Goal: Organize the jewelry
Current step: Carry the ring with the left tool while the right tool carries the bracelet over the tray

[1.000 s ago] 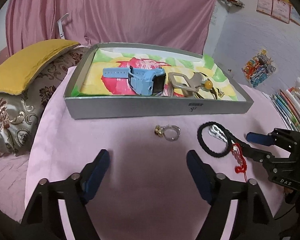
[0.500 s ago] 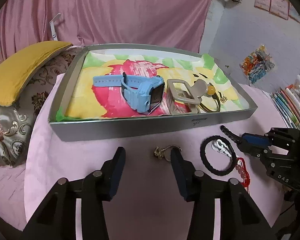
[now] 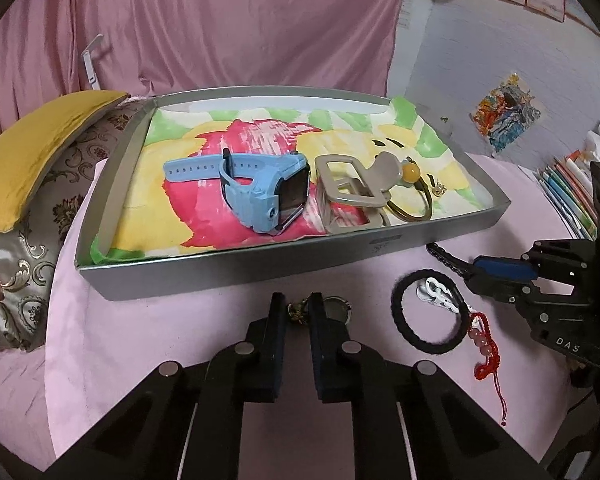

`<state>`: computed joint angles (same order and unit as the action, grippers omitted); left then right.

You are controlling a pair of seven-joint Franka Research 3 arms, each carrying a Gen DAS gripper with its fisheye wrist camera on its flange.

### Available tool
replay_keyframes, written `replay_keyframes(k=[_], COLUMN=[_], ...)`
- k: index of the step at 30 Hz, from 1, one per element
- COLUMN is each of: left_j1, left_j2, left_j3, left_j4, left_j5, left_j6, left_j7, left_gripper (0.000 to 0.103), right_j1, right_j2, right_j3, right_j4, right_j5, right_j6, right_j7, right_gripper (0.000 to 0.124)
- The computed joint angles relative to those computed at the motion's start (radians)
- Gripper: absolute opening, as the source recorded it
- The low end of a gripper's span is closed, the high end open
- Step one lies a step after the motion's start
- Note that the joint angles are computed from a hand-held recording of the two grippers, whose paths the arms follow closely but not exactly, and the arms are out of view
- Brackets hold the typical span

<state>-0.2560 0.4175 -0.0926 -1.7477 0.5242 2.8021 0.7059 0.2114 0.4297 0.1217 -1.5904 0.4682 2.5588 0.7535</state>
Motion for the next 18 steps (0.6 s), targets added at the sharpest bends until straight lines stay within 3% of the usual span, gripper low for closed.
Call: replay_keyframes(k=[8,13,18], left_j1=[-0.039,-0.091,-0.157], left_j2=[-0.042,-0.070,-0.091], left_j3=[0.040,0.095,0.172], left_j4=[-0.069,-0.092,-0.079], left_j5=[0.077,0.239,0.521], left_j6=[0.070,0.102,0.126], left_j7=[-0.111,-0.262,-0.536], left_gripper=[0.011,0.011,0.011], right_j1=[-0.023,-0.044,-0.067], right_j2=[-0.060,-0.124,-0.175], right_j3=[0.028,0.060,0.123], right_j4=[-0.083,-0.168,-0.217], right_j5=[0.085,0.235,0.521], right_j6=[0.045,0.140,0.290], right_j7=[-0.081,-0.206,-0.464], right_gripper=[0.010,0.010,0.010])
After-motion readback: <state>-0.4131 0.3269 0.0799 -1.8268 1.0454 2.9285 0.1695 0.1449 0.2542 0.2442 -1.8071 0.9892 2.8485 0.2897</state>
